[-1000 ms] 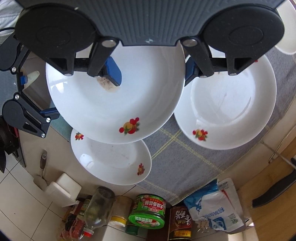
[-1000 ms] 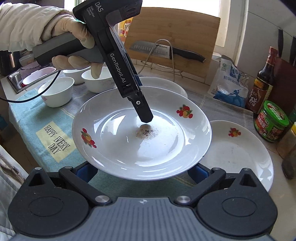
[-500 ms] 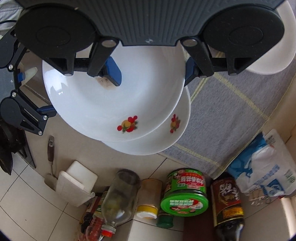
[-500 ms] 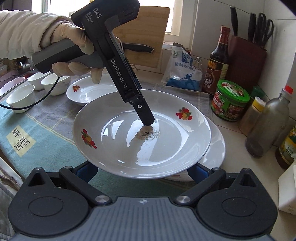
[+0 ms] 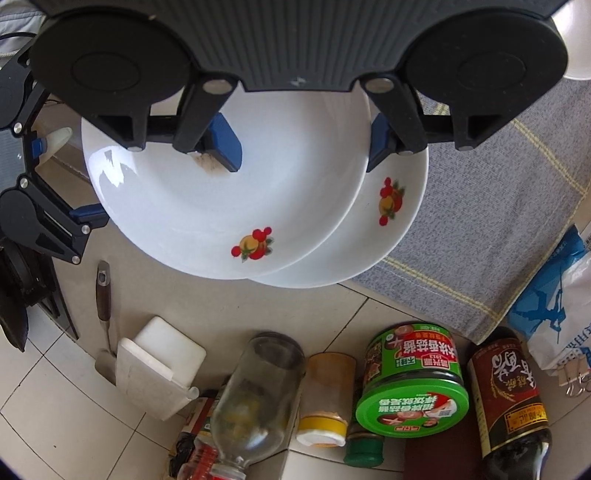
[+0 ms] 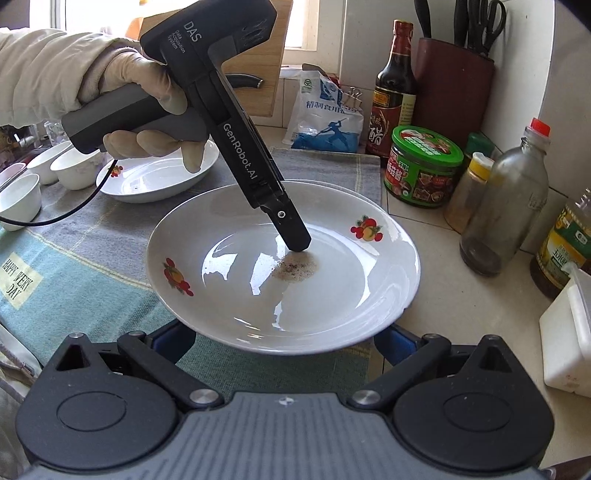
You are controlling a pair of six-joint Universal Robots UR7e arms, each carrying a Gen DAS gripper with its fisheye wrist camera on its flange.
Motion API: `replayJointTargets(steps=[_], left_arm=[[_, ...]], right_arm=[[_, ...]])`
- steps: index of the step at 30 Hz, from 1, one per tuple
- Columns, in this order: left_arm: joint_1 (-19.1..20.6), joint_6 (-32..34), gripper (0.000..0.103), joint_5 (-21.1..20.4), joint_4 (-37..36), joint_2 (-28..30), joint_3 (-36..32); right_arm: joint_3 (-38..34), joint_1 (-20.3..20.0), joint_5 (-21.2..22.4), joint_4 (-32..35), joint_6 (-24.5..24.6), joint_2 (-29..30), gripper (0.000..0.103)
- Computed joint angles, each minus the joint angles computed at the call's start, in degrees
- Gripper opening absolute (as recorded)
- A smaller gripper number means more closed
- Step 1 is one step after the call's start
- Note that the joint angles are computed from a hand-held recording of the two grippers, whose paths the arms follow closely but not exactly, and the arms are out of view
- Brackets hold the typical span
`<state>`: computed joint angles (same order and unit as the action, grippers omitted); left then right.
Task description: Organize plates and bowls
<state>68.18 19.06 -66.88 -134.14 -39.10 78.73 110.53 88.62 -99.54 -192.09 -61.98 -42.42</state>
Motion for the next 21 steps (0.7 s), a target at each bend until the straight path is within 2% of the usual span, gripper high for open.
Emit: replayJointTargets(steps=[7, 21], left_arm=[[0.4, -0.4, 0.070, -0.4, -0.5, 0.8, -0.8], [0.1, 0.5, 0.071, 2.2, -1.8, 2.1, -1.3]], right_arm=[[0.0, 0.1, -0.1, 0.1, 0.8, -0.1, 0.103], [0.1, 0.1, 1.2, 0.0, 2.4, -0.5, 0.103]])
